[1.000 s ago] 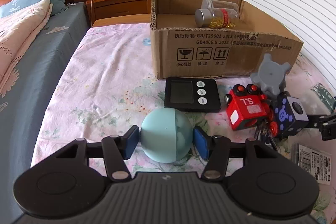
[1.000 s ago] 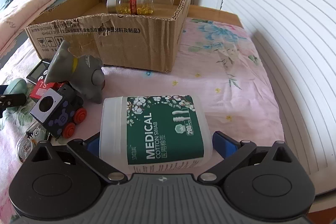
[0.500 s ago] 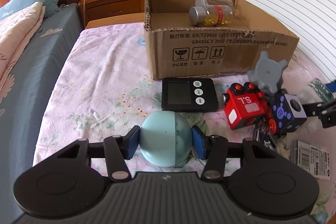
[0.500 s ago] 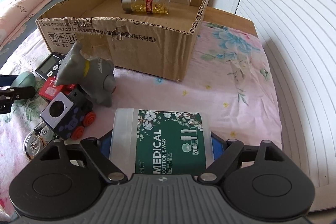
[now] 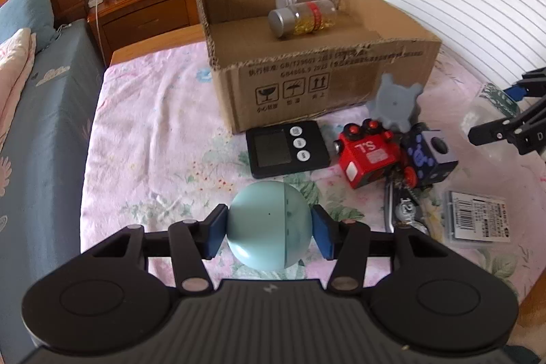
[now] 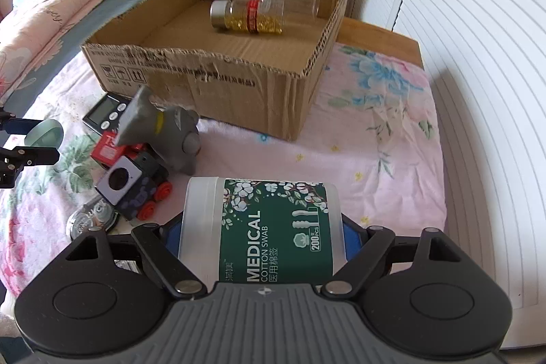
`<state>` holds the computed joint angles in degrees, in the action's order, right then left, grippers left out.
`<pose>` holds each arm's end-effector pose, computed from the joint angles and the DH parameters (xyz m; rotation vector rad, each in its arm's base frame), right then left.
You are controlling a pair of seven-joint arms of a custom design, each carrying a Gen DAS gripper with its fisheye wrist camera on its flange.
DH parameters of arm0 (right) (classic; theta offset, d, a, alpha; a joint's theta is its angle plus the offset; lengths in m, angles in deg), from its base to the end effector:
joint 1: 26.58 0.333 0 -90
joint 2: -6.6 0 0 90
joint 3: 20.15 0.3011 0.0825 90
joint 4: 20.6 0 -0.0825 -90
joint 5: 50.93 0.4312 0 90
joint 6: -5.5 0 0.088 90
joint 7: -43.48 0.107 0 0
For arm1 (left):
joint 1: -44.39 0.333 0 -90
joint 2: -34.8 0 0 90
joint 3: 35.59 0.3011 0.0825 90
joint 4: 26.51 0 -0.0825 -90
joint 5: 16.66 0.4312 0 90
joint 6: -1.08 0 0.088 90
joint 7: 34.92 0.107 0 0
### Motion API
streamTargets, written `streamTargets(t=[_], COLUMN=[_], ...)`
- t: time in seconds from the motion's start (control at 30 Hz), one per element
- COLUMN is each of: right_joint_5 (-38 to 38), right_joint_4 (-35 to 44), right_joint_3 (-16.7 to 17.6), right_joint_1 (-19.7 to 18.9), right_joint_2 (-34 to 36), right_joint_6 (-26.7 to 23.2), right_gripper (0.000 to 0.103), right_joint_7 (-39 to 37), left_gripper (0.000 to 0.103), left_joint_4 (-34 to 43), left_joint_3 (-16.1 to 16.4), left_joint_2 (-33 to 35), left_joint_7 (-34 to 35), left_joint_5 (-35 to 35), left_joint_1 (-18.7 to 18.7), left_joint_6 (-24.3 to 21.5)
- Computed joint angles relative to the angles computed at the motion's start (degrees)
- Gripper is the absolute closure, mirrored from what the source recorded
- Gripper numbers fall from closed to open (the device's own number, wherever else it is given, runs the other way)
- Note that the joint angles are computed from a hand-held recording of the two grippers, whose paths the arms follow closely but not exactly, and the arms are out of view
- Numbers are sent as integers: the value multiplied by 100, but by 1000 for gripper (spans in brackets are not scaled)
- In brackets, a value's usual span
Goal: Organize rigid objects
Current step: 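Grasp the mint-green round case with the left gripper while the right holds the tub, then lower the tub and green case into the box and open both grippers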
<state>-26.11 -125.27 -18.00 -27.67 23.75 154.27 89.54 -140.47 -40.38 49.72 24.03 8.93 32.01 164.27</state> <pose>0.7035 0.0030 0.3821 -2.2439 1.3894 -0.3997 0.6383 -0.2189 0.3545 -1.7357 1.9919 -0.6397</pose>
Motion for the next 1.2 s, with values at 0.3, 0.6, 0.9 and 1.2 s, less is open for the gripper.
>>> streamTargets(t=[0.3, 0.6, 0.9, 1.2], right_joint_5=[489, 970, 651, 701], right_joint_4=[176, 1049, 2755, 2780], right_joint_3=[77, 188, 342, 605], right_joint_1=[-100, -95, -24, -168], right_joint_2=[-152, 179, 1325, 1533], right_joint_6=[-191, -255, -645, -358], right_gripper=[17, 17, 17, 0], right_joint_7=[-460, -776, -244, -316], left_gripper=[51, 51, 51, 51], left_joint_4=[380, 1996, 3827, 5460], left_joint_3=[-139, 22, 150, 152], left_joint_2=[-26, 967, 2147, 3206], left_joint_7=[677, 1174, 1567, 1926], left_joint_5=[-405, -507, -727, -986], left_joint_1=[159, 73, -34, -61], left_joint_6=[111, -192, -859, -1528])
